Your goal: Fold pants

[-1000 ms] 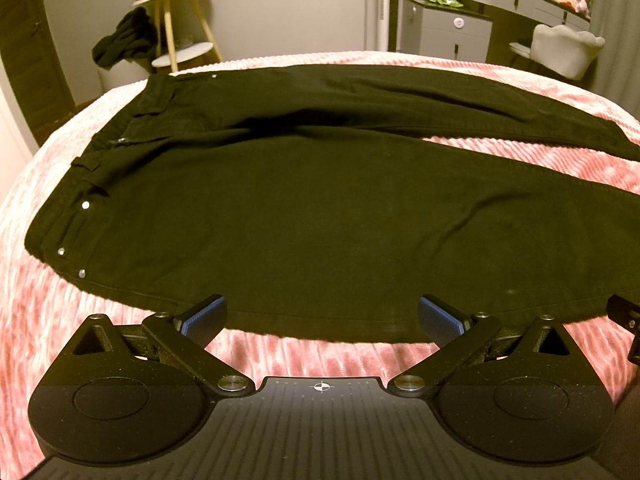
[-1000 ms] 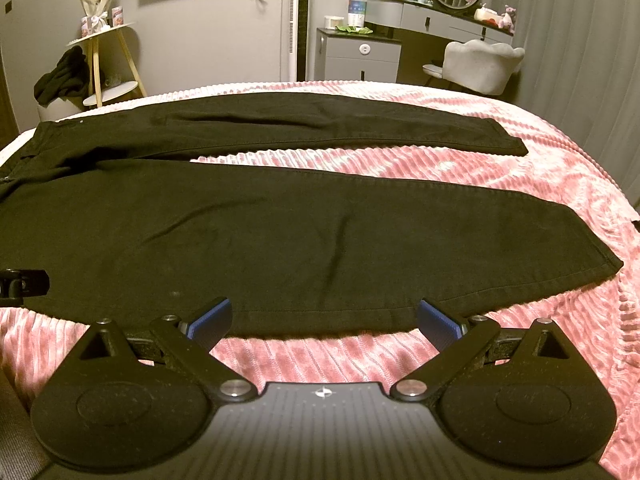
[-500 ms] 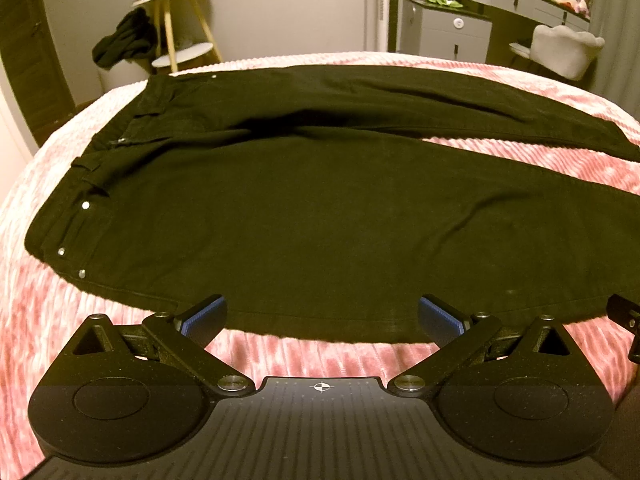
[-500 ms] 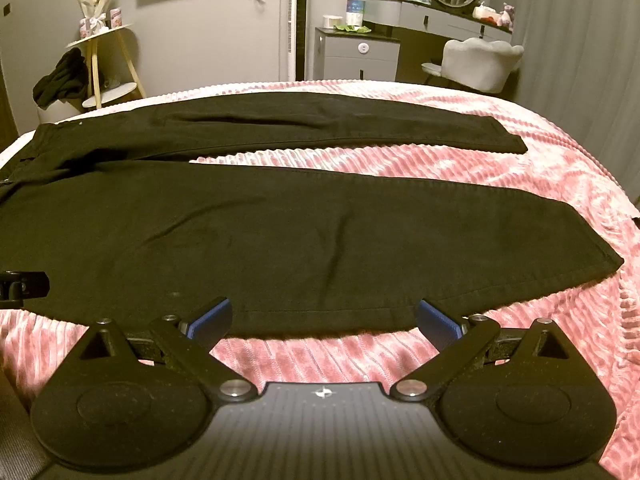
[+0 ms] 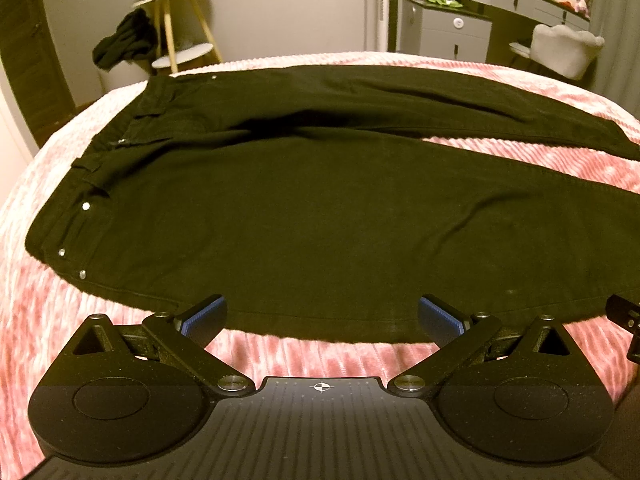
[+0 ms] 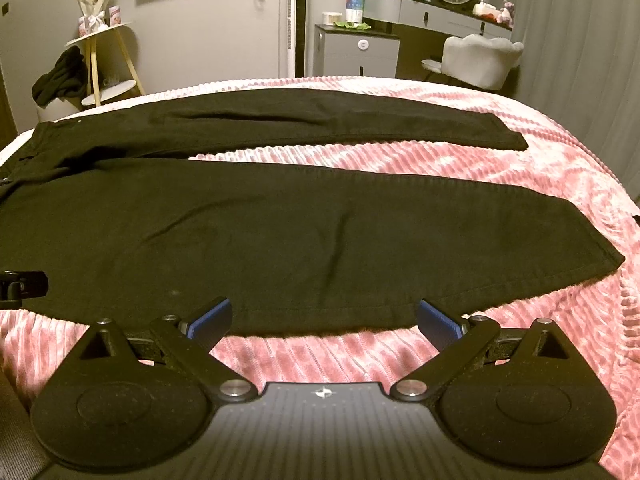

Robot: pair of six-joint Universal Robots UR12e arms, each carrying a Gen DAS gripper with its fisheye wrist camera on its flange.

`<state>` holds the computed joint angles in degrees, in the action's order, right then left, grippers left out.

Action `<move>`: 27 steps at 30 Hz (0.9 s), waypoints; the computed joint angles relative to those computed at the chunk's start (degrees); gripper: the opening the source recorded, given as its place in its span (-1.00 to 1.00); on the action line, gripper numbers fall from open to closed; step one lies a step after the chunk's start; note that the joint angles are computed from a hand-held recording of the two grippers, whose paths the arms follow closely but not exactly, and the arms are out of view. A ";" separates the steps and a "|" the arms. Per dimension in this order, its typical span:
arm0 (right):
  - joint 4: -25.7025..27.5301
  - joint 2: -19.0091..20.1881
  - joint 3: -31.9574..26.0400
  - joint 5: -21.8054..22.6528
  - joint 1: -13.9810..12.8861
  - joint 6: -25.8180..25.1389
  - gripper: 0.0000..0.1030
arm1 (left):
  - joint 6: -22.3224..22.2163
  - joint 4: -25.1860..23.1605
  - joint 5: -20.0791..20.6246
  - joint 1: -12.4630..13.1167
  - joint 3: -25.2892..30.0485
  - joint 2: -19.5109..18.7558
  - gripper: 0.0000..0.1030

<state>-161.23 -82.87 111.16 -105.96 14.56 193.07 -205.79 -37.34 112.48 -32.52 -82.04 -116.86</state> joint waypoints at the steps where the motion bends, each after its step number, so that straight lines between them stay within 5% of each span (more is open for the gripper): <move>1: 0.10 0.00 -0.03 0.03 -0.01 0.04 0.92 | -0.02 -0.01 -0.12 0.03 -0.01 0.03 1.00; 27: 7.84 0.90 -2.62 4.70 -1.99 3.08 0.92 | 2.84 -2.94 -2.09 0.24 1.24 -0.54 1.00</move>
